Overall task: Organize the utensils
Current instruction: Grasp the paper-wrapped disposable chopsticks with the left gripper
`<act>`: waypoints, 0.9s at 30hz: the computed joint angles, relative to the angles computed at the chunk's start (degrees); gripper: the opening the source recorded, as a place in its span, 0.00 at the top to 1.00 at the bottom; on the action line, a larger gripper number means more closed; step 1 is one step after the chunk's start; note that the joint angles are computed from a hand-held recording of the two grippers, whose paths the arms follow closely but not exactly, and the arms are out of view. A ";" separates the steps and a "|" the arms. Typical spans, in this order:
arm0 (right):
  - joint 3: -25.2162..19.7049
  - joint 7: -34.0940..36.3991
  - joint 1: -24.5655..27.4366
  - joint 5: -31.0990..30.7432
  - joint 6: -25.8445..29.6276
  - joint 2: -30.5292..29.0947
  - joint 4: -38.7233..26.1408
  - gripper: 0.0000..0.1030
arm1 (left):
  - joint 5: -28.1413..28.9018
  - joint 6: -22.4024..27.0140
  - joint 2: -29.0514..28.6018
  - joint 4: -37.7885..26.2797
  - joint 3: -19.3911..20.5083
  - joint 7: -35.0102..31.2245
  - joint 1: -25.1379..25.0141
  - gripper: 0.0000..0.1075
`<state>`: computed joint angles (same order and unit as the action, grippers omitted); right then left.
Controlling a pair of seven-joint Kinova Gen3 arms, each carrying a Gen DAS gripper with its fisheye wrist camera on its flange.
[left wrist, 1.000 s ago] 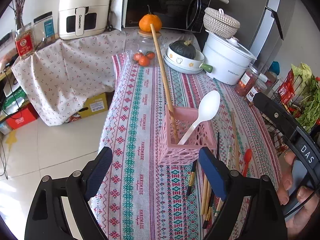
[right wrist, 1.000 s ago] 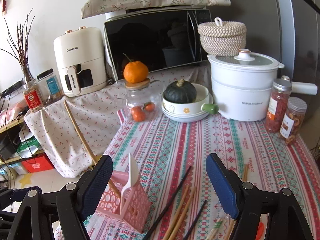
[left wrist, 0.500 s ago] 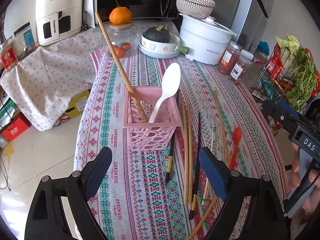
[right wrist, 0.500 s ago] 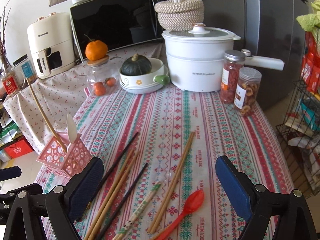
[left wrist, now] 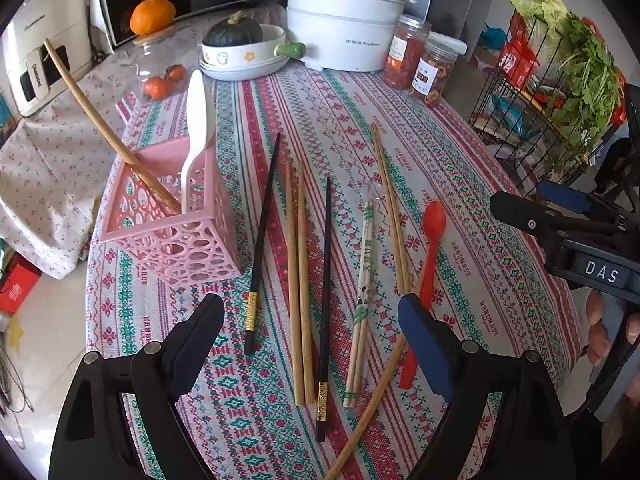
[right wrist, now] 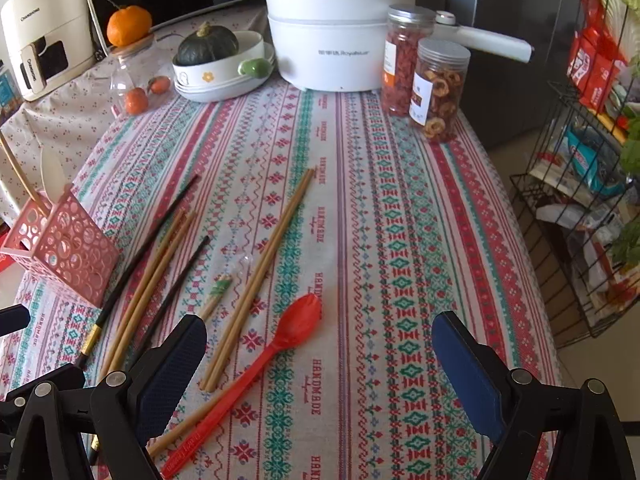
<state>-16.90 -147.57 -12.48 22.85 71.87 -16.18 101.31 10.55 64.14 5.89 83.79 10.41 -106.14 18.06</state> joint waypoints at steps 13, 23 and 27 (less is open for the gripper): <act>7.29 4.56 3.70 -9.87 0.69 -0.36 2.44 0.08 | 1.04 2.30 8.71 -5.98 1.64 4.47 3.86 0.33; 9.36 7.18 6.23 -13.83 -0.67 -0.66 3.69 0.08 | -0.85 2.73 14.82 -9.22 1.27 7.53 7.01 0.71; 9.30 7.57 6.63 -14.19 -1.03 -0.38 3.71 0.08 | -2.31 1.37 15.00 -9.28 1.18 8.41 8.11 0.72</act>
<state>-7.60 -140.00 -5.85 8.66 70.85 -16.57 105.02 8.24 65.51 20.89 74.51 11.59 -97.73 26.17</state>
